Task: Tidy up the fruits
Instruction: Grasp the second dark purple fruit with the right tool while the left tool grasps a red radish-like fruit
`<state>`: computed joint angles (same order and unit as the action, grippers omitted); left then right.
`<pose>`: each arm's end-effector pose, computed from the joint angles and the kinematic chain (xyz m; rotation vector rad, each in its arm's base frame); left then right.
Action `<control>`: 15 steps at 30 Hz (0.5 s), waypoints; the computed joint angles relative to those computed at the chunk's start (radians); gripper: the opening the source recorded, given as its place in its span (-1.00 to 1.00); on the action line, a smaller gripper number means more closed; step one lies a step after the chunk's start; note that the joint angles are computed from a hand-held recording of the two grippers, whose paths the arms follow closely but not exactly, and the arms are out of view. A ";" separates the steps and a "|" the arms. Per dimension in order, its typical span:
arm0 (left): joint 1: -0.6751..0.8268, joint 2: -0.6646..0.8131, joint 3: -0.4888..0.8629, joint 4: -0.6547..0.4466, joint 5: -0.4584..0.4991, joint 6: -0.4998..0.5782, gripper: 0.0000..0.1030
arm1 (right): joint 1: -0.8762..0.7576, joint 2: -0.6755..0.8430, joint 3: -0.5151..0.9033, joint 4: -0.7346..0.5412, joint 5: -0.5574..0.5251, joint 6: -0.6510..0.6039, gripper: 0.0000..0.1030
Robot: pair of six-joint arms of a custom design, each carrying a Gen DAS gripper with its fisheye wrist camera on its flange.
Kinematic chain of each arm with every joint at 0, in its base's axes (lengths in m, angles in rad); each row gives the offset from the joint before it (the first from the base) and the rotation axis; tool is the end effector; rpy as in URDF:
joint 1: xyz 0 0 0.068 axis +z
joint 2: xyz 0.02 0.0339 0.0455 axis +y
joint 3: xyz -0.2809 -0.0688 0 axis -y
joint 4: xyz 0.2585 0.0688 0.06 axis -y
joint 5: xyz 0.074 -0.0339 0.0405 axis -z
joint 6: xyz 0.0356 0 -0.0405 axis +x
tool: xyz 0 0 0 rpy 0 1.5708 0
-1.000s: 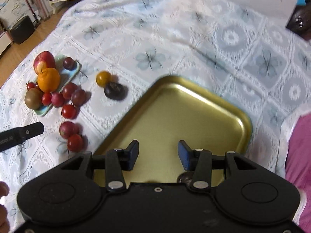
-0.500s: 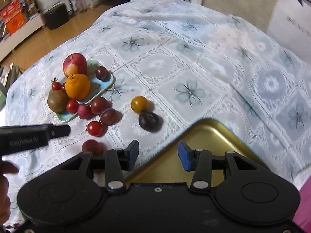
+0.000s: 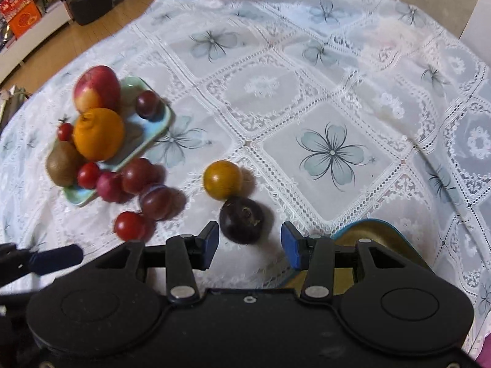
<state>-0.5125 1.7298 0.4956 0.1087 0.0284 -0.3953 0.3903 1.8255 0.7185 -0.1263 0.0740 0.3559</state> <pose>0.2206 -0.1253 0.0678 0.1691 2.7321 -0.3067 0.2751 0.1103 0.0777 -0.0305 2.7996 0.0774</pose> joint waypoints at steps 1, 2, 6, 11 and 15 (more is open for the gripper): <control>0.002 0.012 0.007 -0.002 0.001 0.002 -0.17 | -0.005 0.018 0.006 0.006 -0.001 -0.002 -0.07; 0.001 0.024 0.012 0.001 -0.005 -0.001 -0.17 | -0.011 0.041 0.014 0.016 -0.009 -0.006 -0.06; 0.022 0.062 0.032 -0.001 0.010 -0.005 -0.17 | -0.038 0.110 0.043 0.047 -0.066 -0.015 -0.01; 0.027 0.071 0.037 0.005 0.026 -0.006 -0.17 | -0.034 0.182 0.051 0.110 -0.057 0.004 -0.02; 0.027 0.082 0.038 0.003 0.035 -0.009 -0.17 | -0.020 0.157 0.005 0.166 -0.035 -0.024 -0.21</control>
